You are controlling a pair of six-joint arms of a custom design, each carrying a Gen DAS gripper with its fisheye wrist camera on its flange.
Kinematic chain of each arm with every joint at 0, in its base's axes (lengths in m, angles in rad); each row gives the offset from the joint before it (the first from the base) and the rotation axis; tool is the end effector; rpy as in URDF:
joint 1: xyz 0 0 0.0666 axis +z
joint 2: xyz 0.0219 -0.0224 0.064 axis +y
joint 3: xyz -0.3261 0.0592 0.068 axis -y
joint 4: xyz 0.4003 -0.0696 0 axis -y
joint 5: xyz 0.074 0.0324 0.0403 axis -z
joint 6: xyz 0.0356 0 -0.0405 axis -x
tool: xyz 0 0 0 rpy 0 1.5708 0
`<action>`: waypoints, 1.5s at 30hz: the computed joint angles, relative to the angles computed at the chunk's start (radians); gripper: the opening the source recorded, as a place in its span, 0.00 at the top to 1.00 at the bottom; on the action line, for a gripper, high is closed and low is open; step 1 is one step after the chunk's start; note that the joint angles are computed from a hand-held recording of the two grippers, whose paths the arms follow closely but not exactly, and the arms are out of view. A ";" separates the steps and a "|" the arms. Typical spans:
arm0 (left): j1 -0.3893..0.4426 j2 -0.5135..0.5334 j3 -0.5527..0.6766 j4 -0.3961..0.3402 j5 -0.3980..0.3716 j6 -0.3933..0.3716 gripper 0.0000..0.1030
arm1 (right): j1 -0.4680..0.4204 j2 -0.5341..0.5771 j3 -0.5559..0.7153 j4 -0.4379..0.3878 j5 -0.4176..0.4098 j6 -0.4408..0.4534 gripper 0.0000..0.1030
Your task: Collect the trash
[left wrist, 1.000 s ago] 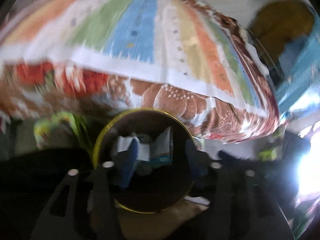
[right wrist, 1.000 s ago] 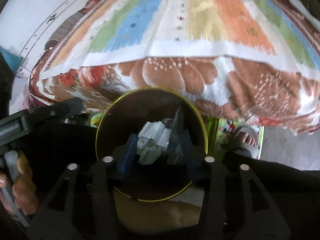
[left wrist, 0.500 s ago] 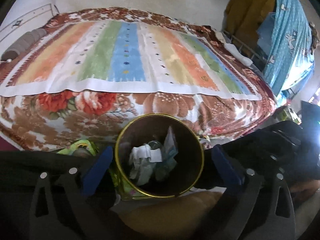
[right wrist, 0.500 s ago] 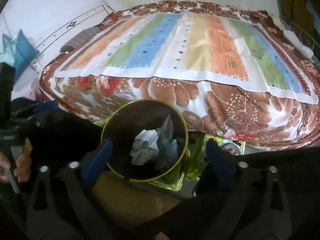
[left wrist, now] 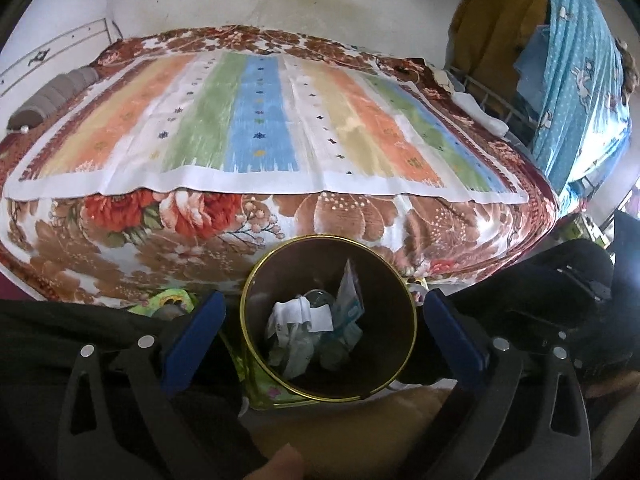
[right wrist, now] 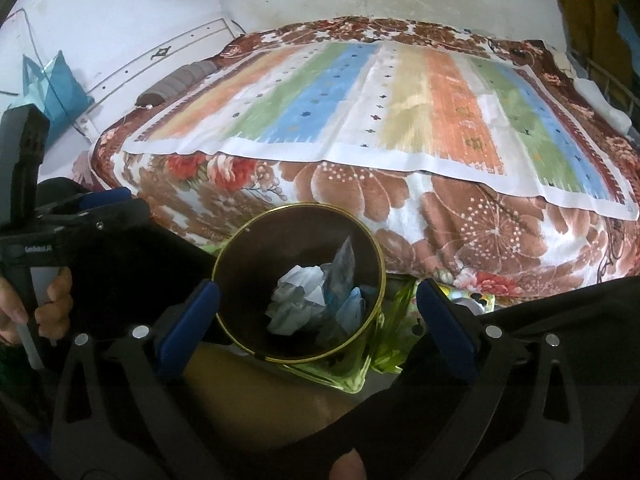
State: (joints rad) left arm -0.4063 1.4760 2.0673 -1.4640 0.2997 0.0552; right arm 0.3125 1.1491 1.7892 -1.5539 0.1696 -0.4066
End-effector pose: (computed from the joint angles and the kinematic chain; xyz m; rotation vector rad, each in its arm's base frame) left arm 0.4185 -0.1920 0.6019 0.5650 2.4083 -0.5686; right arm 0.3236 0.0978 0.6086 0.1875 2.4617 0.0996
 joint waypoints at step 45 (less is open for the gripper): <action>-0.041 0.007 -0.011 -0.004 -0.065 0.002 0.06 | -0.011 0.000 -0.017 0.027 -0.015 -0.015 0.08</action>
State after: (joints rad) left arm -0.4475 1.4828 2.0563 -1.4680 0.2352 0.0575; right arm 0.3017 1.1490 1.7721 -1.5266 0.1547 -0.4221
